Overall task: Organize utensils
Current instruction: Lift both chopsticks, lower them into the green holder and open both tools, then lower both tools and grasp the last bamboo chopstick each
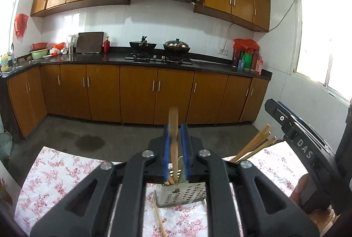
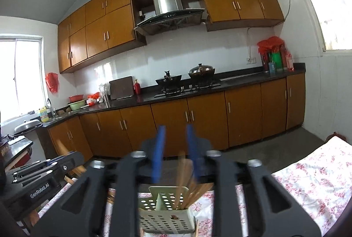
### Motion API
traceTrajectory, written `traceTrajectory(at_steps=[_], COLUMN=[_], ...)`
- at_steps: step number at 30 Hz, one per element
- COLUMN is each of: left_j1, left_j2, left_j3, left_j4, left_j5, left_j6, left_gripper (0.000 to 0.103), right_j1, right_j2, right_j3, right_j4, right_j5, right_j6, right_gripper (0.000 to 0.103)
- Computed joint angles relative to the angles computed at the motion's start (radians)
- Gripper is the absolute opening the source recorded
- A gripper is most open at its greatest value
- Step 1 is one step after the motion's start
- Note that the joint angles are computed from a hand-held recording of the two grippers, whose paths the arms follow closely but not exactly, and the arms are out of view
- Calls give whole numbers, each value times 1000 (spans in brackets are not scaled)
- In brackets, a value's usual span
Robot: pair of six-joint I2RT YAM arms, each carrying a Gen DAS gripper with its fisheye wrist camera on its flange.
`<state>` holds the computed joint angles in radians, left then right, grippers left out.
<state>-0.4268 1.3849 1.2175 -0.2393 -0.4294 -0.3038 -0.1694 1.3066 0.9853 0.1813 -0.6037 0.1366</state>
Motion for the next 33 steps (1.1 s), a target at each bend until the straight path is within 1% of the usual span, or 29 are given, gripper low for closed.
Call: traceTrajectory(at_steps=[2,4,6,8,9,11,13,15,17,19,21,24,25,26,29,30,31,33], left_j1=[-9,-20,-39,-66,-79,-106,-124,-130,-130,-126,-119,-116,-118,-122,-178,-190,-200,-216], left_j2=[-27,-68,-118,-166,-196,-263,-311,-343,-352,-345,-321,-281,-263,-244,-178,-151,-118,-62], left_j3=[-17,-40,-72,-101,-126,-191,-256,-328,-424,-492,-558,-605,-622,-622,-631,-625,-614,-587], left_j4=[11,15,5,-20,-31,-63,-105,-139,-171,-175,-161,-127,-106,-93,-55,-46,-35,-29], left_j5=[-22,-40,-65,-110,-130,-171,-208,-219,-195,-163,-109,-34,2,14,15,17,23,24], left_j6=[9,9,1,-9,-15,-39,-71,-111,-178,-221,-264,-307,-322,-327,-370,-378,-382,-389], left_gripper=[23,25,28,32,35,38,41,42,42,42,41,41,41,41,41,41,41,41], right_j1=[-19,-60,-98,-139,-168,-204,-228,-233,-228,-213,-197,-153,-125,-100,-31,-14,-2,-26], right_j2=[-17,-41,-54,-66,-71,-70,-42,-3,54,107,129,127,116,97,87,91,100,98], right_j3=[2,5,9,5,-1,-10,-21,-35,-55,-88,-127,-175,-193,-217,-263,-274,-279,-290], right_j4=[-5,-35,-65,-105,-142,-213,-332,-422,-514,-590,-634,-665,-663,-652,-599,-582,-569,-550], right_j5=[-12,-43,-67,-88,-102,-116,-104,-89,-69,-47,-48,-47,-34,-17,56,82,107,108], right_j6=[-1,-9,-23,-50,-79,-139,-257,-353,-459,-542,-589,-615,-614,-608,-601,-597,-592,-591], right_gripper=[36,36,37,39,42,43,43,43,41,32,30,30,30,30,30,23,12,10])
